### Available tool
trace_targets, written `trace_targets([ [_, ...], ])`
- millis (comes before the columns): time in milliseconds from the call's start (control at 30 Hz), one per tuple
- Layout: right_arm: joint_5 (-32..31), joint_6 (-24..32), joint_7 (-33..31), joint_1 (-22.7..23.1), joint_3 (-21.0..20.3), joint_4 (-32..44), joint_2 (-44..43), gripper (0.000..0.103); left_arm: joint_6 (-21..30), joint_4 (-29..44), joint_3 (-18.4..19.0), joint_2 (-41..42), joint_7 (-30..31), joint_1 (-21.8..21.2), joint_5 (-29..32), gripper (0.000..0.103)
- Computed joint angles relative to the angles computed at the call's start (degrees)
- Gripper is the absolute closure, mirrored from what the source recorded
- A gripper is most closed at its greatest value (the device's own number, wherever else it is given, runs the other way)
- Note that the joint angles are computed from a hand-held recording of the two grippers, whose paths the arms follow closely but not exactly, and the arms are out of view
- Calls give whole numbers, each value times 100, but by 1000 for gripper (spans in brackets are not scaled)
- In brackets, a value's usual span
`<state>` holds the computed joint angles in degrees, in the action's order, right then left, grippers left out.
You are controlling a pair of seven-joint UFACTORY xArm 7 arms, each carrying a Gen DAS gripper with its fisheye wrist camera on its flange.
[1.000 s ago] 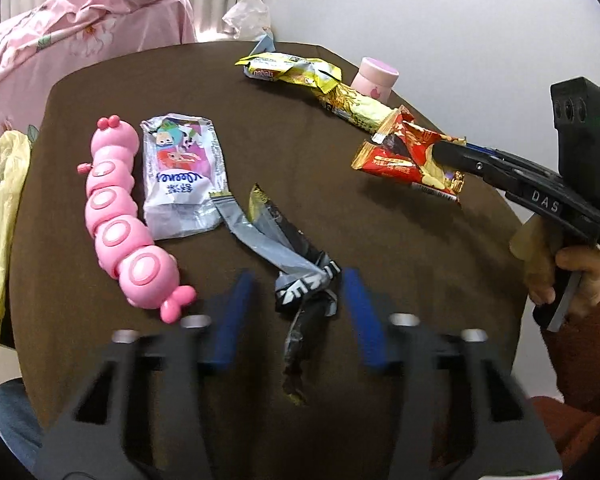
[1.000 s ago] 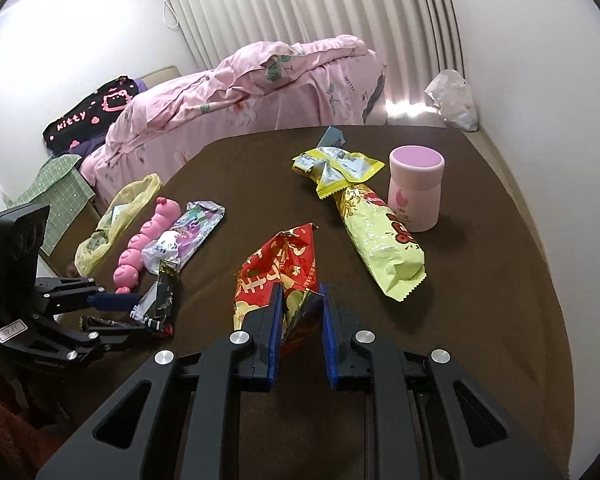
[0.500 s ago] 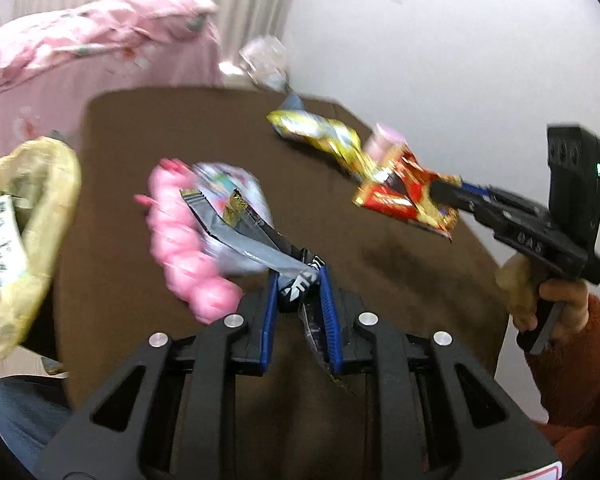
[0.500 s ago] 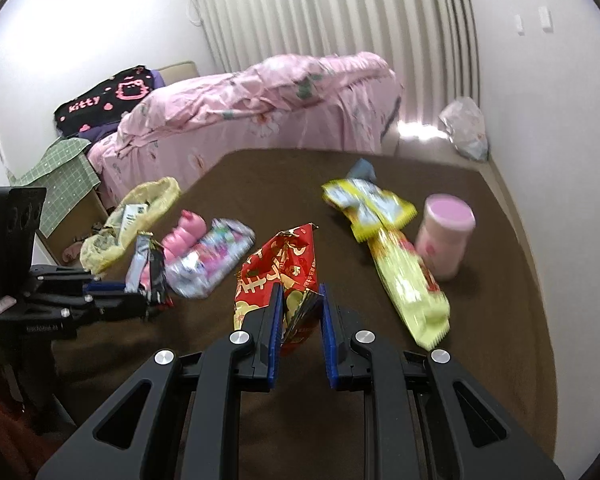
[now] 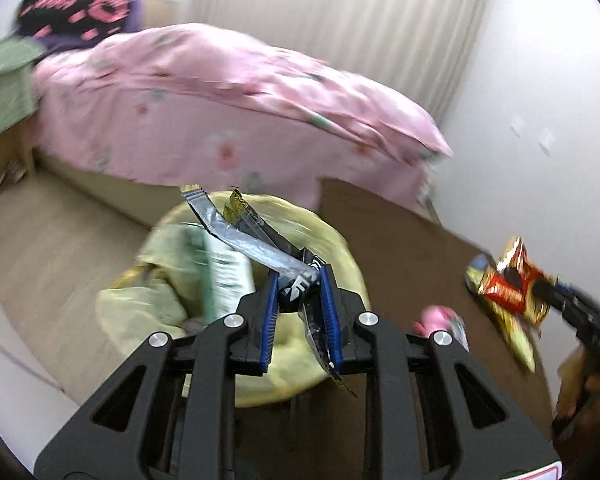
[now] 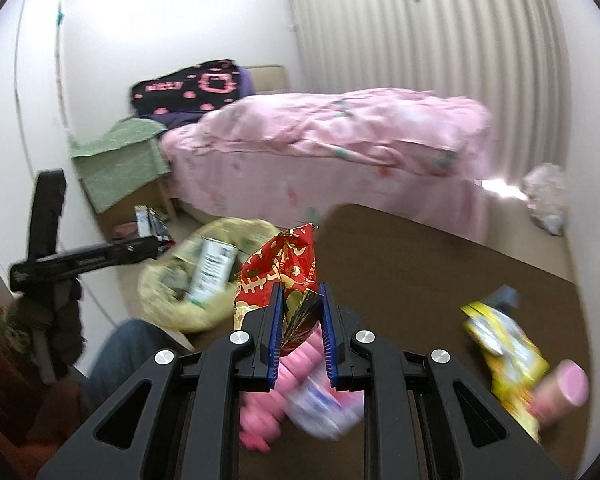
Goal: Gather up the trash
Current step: 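Carry grey strip and red wrapper over the trash bag and open both grippers, then move both grippers back toward the pink caterpillar toy and silver packet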
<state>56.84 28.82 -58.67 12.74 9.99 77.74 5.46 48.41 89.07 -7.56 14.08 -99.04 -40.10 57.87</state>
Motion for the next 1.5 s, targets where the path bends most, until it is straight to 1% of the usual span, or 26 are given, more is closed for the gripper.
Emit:
trace_targets([
  [100,-772,-65,519,260,151,768,731,85,-40,-261,71,-155,-321,130,44,83],
  [200,-1606,-48,1126,483,264,1463,1423,85,-148,-376,54,-164,-415,270,13,83],
  [233,-1800,-33,1280,532,299,1657,1608,85,-206,-407,51,-159,-438,308,6,83],
  [300,-2229,91,1646,651,323,2193,2054,85,-441,-539,51,-212,-517,386,41,83],
  [367,-2562,188,1930,709,346,2537,2336,85,-733,-527,75,-151,-523,478,73,83],
  [400,-2748,314,2114,749,342,2813,2545,85,-792,-510,75,-123,-517,483,75,83],
  [500,-3055,480,2410,717,457,3161,2829,85,-978,-411,118,9,-414,519,-17,83],
  [700,-3318,597,2651,648,628,3362,3042,85,-1272,-408,274,119,-470,525,-132,83],
  [733,-3297,683,2642,612,685,3426,3092,85,-1313,-430,299,107,-523,521,-124,81],
  [767,-3302,785,2668,606,703,3499,3143,84,-1379,-439,321,105,-564,533,-122,73],
  [800,-3332,844,2712,627,689,3569,3190,83,-1462,-497,358,66,-731,531,-65,66],
  [833,-3355,865,2743,640,678,3586,3206,74,-1533,-564,388,19,-893,533,17,54],
  [867,-3344,830,2732,630,691,3544,3191,63,-1594,-621,406,-26,-1051,537,113,48],
  [900,-3262,739,2659,574,755,3434,3142,59,-1608,-688,417,-88,-1246,531,232,47],
  [967,-3126,659,2578,484,831,3295,3062,58,-1436,-722,351,-157,-1312,541,266,45],
  [1067,-2999,520,2570,400,835,3085,2904,58,-1028,-700,235,-213,-1359,529,246,42],
  [1167,-2757,309,2439,207,891,2699,2636,58,-918,-692,144,-231,-1372,548,227,42],
  [1333,-2433,-241,2182,-116,813,1693,1956,58,-539,-456,20,-89,-993,420,218,40],
  [1433,-2322,-767,1954,-283,701,996,1510,58,-624,-264,15,91,-753,350,89,38],
  [1467,-2381,-985,1960,-309,590,733,1351,56,-652,-183,29,167,-677,315,39,37],
  [1500,-2453,-1090,2002,-332,505,615,1291,53,-696,-62,37,277,-548,281,-41,37],
])
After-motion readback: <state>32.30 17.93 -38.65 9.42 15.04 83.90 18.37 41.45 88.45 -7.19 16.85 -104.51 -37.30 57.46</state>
